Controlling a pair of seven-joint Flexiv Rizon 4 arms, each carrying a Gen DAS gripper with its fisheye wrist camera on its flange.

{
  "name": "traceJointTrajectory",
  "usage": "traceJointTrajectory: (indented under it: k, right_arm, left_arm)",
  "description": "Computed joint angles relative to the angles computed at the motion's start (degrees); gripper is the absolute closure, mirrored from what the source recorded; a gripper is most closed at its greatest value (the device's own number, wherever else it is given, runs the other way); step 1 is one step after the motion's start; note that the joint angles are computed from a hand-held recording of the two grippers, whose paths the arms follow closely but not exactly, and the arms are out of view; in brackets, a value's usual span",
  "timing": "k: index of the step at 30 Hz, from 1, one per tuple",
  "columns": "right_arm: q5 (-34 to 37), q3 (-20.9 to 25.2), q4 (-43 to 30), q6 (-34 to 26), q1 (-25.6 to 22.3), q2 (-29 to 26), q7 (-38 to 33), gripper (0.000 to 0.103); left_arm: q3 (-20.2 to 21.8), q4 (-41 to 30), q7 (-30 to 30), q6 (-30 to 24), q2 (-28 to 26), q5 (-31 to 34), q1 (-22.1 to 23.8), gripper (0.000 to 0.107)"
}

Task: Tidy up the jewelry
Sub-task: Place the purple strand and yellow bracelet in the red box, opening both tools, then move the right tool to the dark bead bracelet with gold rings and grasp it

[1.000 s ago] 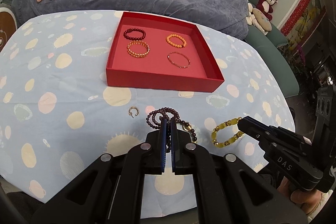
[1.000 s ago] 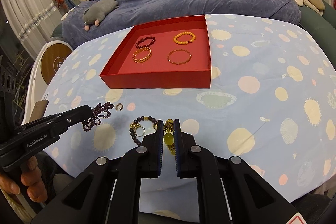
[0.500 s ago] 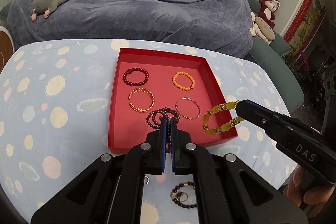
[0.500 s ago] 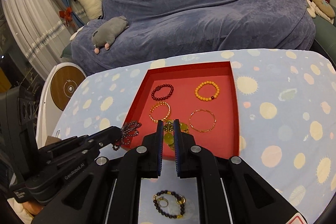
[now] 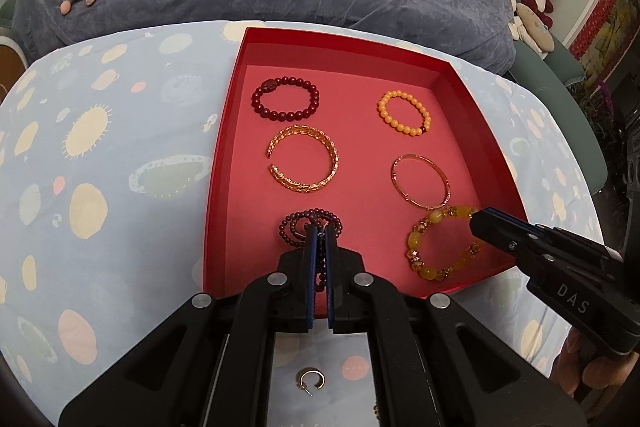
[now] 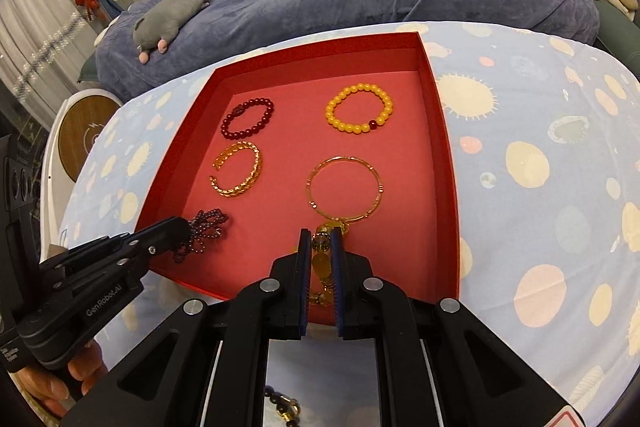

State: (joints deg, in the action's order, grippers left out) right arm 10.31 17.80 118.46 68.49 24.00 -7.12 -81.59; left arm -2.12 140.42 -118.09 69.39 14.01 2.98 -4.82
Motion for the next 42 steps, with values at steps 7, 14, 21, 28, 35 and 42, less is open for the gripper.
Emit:
traceJointTrajectory:
  k: [7,14,21,28,35,42]
  right_arm:
    - [-8.71,-1.48,4.54,6.45,0.86,1.92,5.70,0.061]
    - [-7.72,-0.59,5.94,6.06,0.70,4.80,4.59,0.060]
    - [-4.90,-0.57,8.67,4.84,1.47,8.85,3.84,0.060]
    - [-3.20,-0.86,12.86,3.15,2.73,13.50,3.13,0.060]
    - [-1.30,-0.98,17.64,0.77,4.49,18.22,3.11,0.060]
    - [0.69,-1.02,21.09,-1.23,6.80,21.40,3.36,0.060]
  left_arm:
    - [-1.45,-0.15,-3.81,0.91,1.17,4.03,1.91,0.089]
    - [-2.37,0.17,-6.71,-0.97,4.87,6.60,2.44,0.072]
    - [-3.17,2.07,-8.36,-3.99,10.70,6.82,2.14,0.071]
    - [-3.97,4.61,-9.63,-7.55,16.26,5.97,0.94,0.071]
    - [-5.48,7.19,-12.27,-10.94,20.13,5.20,-1.07,0.071]
    - [-6.94,8.91,-15.79,-14.04,23.00,5.07,-3.29,0.071]
